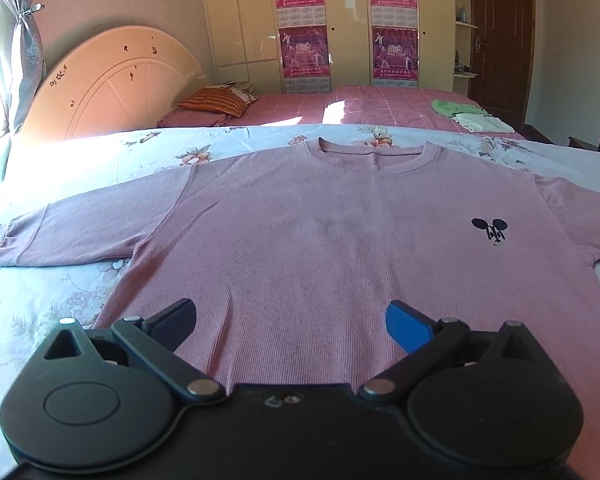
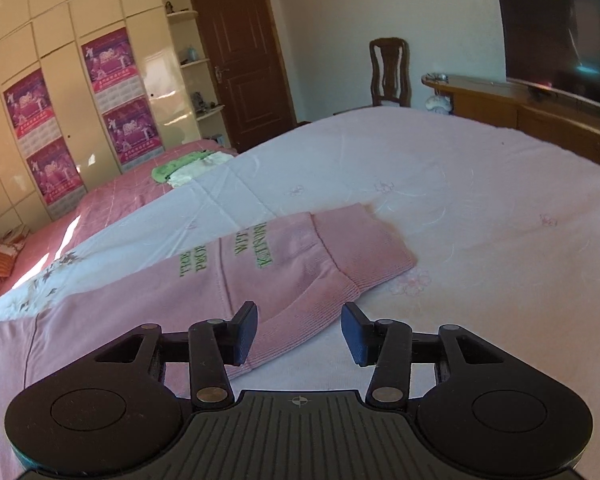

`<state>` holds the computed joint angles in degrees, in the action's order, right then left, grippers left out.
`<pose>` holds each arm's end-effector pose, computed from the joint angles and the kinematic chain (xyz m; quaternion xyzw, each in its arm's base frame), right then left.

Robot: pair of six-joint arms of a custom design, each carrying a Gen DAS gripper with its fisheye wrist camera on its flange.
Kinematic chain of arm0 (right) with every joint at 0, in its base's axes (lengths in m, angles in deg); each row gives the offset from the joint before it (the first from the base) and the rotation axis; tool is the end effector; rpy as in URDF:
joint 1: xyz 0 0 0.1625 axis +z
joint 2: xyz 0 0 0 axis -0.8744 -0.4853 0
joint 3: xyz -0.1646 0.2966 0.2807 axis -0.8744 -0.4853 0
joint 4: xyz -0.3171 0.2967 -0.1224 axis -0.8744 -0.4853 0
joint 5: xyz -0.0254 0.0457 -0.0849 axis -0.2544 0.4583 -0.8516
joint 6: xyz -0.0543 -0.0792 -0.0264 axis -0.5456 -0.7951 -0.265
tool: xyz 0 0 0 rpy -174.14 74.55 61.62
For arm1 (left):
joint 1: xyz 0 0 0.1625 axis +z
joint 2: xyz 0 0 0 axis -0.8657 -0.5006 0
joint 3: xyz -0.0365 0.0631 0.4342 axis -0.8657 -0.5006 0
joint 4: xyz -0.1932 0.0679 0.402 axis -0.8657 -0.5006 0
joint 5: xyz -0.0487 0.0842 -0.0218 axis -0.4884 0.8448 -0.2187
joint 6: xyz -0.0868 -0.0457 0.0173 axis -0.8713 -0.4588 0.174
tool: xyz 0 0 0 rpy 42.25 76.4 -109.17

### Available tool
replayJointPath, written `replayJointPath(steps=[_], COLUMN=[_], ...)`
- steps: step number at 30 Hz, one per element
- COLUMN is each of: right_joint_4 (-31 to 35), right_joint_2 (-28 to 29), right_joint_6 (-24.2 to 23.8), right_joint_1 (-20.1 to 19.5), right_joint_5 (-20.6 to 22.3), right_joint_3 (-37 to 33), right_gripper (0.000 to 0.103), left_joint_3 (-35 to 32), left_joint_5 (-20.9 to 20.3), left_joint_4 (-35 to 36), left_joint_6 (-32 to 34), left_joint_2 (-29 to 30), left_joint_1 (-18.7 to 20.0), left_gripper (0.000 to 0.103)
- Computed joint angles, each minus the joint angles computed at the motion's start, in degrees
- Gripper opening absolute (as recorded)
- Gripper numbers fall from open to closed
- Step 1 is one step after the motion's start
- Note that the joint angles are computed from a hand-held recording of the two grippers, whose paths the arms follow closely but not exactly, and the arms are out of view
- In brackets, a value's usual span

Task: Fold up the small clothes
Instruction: 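Move the right gripper to the sweatshirt sleeve cuff and grasp it, then lift the sleeve with the right gripper and lay it across the body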

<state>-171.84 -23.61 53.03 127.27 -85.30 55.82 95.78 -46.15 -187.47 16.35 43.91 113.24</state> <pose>-0.1533 -0.5735 0.3166 -0.2280 -0.7187 0.5569 0.3483 -0.1934 -0.6171 0.0273 0.2305 0.8285 -0.3531 0.3685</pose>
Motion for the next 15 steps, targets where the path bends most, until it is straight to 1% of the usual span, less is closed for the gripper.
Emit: replayJointPath(steps=[5, 6, 7, 11, 12, 13, 14, 15], right_joint_4=[4.1, 4.3, 3.8, 4.2, 4.2, 5.1, 5.9, 4.3], right_joint_2=[-1.6, -1.9, -2.0, -2.8, -3.0, -3.7, -4.7, -5.3], right_joint_6=[8.7, 9.7, 10.1, 9.8, 9.7, 10.1, 11.2, 10.7], right_joint_1=[-3.7, -4.4, -4.9, -5.1, -5.2, -5.5, -5.8, -5.7], right_joint_5=[3.8, 5.0, 6.1, 6.4, 6.6, 7.1, 8.1, 8.8], right_joint_3=[-0.5, -0.3, -0.3, -0.5, -0.3, 0.1, 0.7, 1.5], right_gripper=[0.046, 0.046, 0.046, 0.046, 0.032, 0.012, 0.008, 0.008], left_joint_3=[-1.0, -1.0, -1.2, -2.1, -2.3, -2.4, -2.5, -2.7], left_joint_5=[0.3, 0.3, 0.5, 1.0, 1.0, 0.9, 0.9, 1.7], left_joint_4=[2.1, 2.3, 2.7, 5.3, 5.8, 5.5, 4.9, 4.5], left_joint_6=[-2.7, -3.3, -4.0, -5.8, -6.0, -5.7, -5.3, -4.9], left_joint_2=[0.2, 0.2, 0.2, 0.1, 0.1, 0.1, 0.3, 0.6], left_joint_1=[0.4, 0.5, 0.6, 1.0, 1.0, 1.1, 1.1, 0.9], left_gripper=[0.101, 0.102, 0.102, 0.103, 0.103, 0.103, 0.103, 0.103])
